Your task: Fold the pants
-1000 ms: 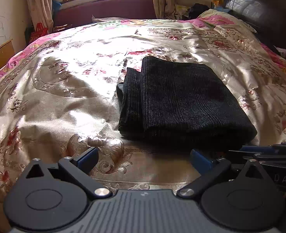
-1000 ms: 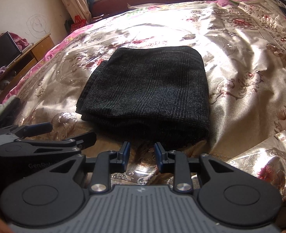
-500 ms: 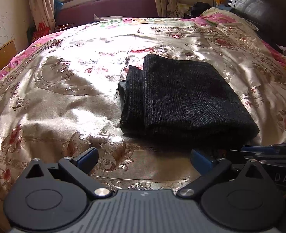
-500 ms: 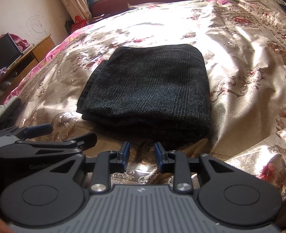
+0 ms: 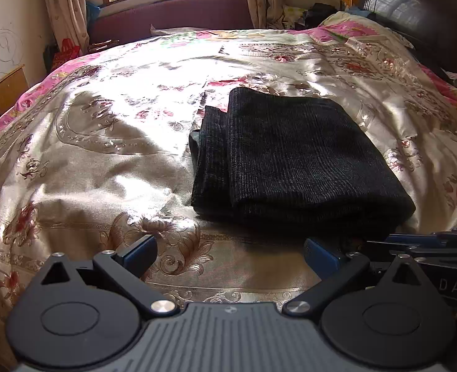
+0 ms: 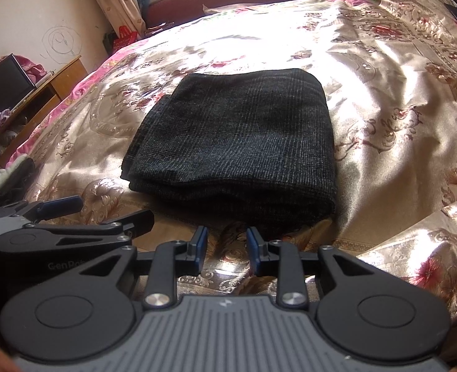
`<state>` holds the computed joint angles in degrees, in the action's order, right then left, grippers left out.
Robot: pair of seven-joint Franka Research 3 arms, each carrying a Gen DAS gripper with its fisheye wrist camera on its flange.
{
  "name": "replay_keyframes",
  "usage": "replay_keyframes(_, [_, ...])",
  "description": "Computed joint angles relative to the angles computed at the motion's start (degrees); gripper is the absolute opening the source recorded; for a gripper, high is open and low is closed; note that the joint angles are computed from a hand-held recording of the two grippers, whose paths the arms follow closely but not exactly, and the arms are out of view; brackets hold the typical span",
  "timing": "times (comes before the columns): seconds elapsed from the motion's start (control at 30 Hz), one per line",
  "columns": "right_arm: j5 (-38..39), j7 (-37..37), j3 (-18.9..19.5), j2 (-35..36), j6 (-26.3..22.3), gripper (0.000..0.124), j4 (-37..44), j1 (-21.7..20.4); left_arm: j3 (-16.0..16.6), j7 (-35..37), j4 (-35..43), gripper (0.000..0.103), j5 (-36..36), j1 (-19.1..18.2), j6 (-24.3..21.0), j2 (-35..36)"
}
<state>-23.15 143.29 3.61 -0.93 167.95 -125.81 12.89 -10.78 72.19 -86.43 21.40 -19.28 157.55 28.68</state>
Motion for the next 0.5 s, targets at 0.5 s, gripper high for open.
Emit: replay_keyframes(0.5, [-0.7, 1.0, 0.2, -0.3, 0.1, 0.029, -0.4, -0.2, 0.8, -1.1, -0.7, 0.103, 2.2, -0.8, 0.8, -0.4])
